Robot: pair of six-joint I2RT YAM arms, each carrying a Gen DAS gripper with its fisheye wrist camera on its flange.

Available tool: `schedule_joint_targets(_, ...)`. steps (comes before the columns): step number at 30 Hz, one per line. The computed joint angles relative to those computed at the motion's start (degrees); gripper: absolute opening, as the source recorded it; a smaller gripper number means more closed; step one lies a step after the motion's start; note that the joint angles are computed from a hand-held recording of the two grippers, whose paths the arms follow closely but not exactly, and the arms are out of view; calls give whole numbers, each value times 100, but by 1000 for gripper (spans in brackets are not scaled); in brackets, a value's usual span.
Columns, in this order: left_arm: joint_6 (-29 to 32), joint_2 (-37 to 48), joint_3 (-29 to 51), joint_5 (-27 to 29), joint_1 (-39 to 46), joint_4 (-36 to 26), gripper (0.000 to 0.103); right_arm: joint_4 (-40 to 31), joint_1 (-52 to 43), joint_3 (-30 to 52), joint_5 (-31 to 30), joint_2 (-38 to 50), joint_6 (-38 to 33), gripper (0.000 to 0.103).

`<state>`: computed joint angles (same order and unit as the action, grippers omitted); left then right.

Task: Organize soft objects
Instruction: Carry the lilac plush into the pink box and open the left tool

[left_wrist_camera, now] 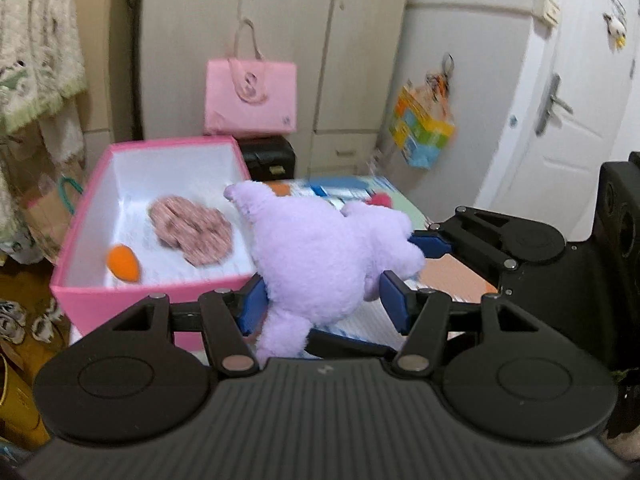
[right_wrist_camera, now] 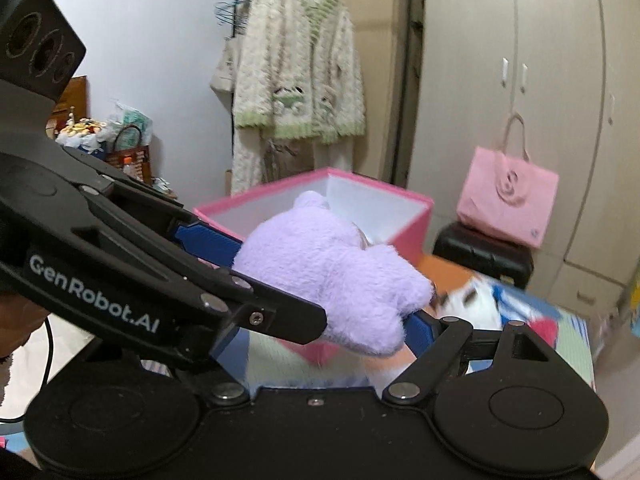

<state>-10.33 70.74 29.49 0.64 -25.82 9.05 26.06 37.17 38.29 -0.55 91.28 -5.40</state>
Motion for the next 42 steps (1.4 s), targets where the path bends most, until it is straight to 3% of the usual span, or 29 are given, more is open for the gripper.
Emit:
schedule_joint_targets(5,95,131,311,472,780,-9,58,-40,40,811,-138,541,-75,88)
schedule_joint_targets(10,178,734,984,853,1437,-207,58,-463,-179,1900,-710,1257,-133,86)
schedule_joint_targets(16,122,1926,1938,1336,2001,-470,58,-1775,-484,3569,-1436,2271,-120,72)
schedule_joint_targets(20,-17,2684,2454,1630,2267,-615,58,-2712,-613,4633,-1734,2977,-58,72)
schedule_joint_targets(27,-212,3699,3146,2159,2611,-874,58,-4105,-470,6204,-1323,3956,-280,74)
schedule_joint_targets(35,-386,4174,3475,2249,2734,-906,58,-5124,-250,7610,-720,4732,-643,73)
schedule_joint_targets(39,-391,4229,3515,2216,2702,-923,58,-5412,-294,7873,-622,4853,-692,73)
schedule_joint_targets(42,-262,4082,3368,1740,2525,-799,61,-5332,-246,7693,-276,4750,-743,74)
